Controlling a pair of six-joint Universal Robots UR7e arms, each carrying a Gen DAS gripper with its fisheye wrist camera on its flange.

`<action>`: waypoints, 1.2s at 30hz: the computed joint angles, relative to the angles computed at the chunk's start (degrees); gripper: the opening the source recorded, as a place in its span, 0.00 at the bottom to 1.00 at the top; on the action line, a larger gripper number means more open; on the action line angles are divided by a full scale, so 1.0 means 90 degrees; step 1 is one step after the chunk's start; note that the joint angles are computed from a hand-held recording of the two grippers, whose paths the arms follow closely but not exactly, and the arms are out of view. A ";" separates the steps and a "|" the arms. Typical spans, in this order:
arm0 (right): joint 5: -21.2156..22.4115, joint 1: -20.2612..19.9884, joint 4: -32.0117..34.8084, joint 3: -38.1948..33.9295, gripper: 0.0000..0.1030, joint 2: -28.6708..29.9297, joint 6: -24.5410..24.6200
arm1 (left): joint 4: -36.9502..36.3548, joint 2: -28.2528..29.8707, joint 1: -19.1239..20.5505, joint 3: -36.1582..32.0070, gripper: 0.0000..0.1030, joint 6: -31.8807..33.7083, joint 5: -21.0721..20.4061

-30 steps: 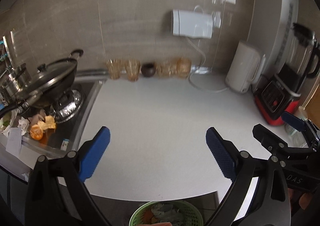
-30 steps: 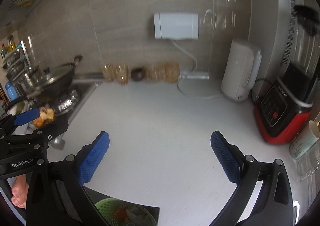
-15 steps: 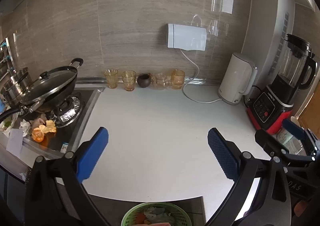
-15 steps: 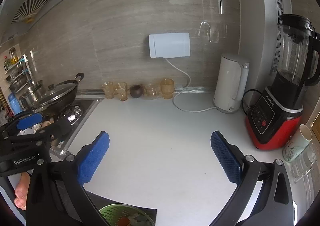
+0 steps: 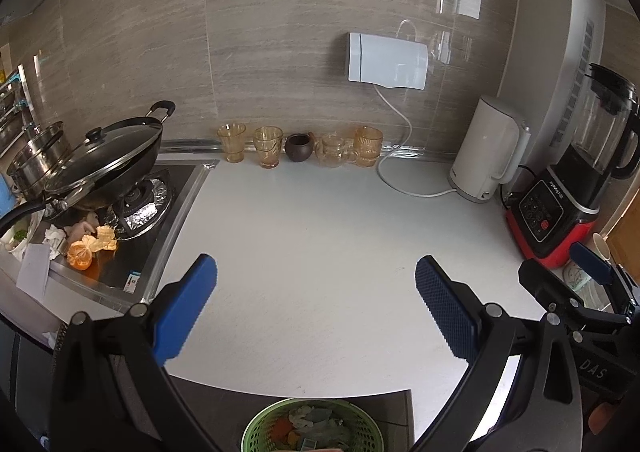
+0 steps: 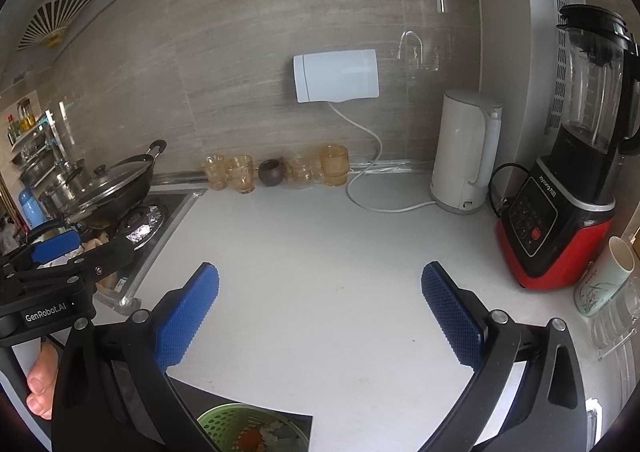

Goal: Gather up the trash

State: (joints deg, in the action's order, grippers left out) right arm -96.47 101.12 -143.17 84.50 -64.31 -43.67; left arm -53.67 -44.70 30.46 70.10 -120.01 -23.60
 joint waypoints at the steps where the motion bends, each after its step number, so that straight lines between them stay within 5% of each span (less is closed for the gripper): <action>1: -0.0013 0.0005 -0.0004 0.0000 0.98 0.0007 -0.0010 | -0.0029 -0.0018 -0.0004 0.0029 0.92 -0.0005 0.0000; 36: -0.0201 0.0042 -0.0074 0.0039 0.98 0.0074 -0.0048 | -0.0582 -0.0203 0.0088 0.0317 0.93 0.0405 0.0056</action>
State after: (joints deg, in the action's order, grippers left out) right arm -98.28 101.50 -143.83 84.85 -63.64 -44.10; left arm -58.91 -46.52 31.26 72.95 -116.36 -23.10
